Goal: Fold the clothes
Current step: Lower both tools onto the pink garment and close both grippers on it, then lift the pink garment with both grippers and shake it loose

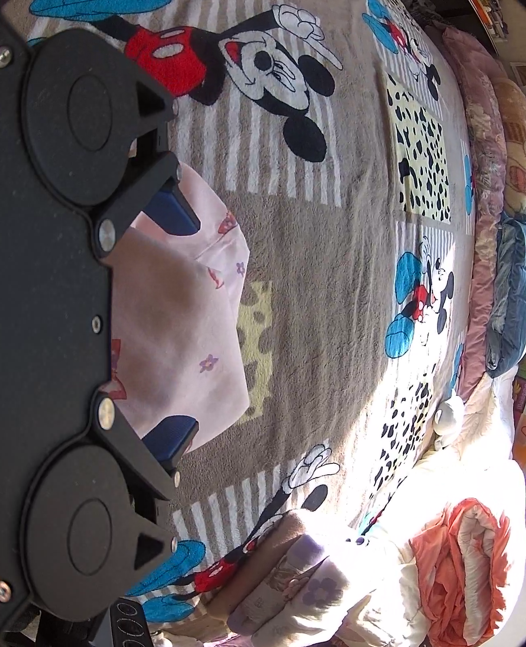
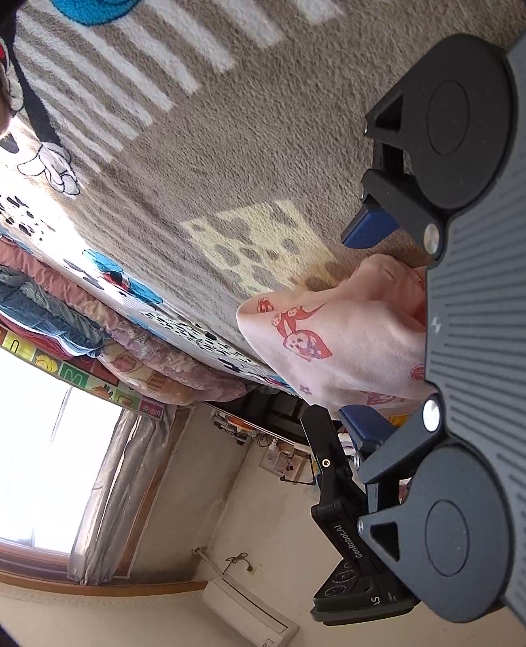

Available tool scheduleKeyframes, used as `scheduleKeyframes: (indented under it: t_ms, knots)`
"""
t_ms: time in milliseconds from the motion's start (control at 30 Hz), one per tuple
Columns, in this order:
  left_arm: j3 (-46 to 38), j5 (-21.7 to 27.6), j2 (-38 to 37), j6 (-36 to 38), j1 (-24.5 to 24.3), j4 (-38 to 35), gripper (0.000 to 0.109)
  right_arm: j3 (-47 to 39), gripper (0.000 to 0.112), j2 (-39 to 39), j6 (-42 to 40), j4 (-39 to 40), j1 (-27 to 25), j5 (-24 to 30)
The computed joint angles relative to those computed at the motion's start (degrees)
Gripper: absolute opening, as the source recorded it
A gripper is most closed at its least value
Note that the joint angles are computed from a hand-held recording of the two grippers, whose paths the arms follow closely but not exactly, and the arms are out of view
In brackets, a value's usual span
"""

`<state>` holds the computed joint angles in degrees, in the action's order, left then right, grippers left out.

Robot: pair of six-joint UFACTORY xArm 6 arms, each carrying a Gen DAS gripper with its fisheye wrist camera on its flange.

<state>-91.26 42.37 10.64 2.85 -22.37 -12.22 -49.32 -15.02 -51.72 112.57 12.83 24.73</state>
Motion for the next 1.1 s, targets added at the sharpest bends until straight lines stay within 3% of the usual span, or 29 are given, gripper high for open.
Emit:
scheduleKeyframes:
  t_ms: [100,167,233,333,633,867,1100]
  knots:
    - [-0.32,1.21,0.51,0.11,-0.12,0.06,0.06,-0.66,0.065,1.3,-1.05,1.89,-0.15,1.1]
    - [-0.02,1.54,0.29,-0.16,-0.37,1.48,0.031,-0.73,0.056,1.88,-1.73,3.36,-0.15,1.55]
    - [0.64,1.46,-0.26,-0.26,-0.68,2.97,0.025,-0.34,0.046,2.04,-1.97,4.72,-0.43,2.74]
    - [2.62,-0.12,-2.07,-0.02,-1.27,5.61,0.014,0.12,0.041,1.53,-3.11,5.97,-0.32,3.07]
    - [4.58,-2.84,-5.46,1.76,-1.56,8.49,0.009,0.92,0.02,-1.8,-7.51,7.85,-0.26,4.58]
    - [1.52,-4.4,-4.67,2.57,-0.95,5.87,0.007,-3.48,0.012,-0.69,-5.16,6.38,-1.19,4.7]
    - [-12.1,-4.61,1.02,2.95,-2.02,1.38,0.006,-12.53,0.012,1.9,0.73,-2.57,-2.21,0.12]
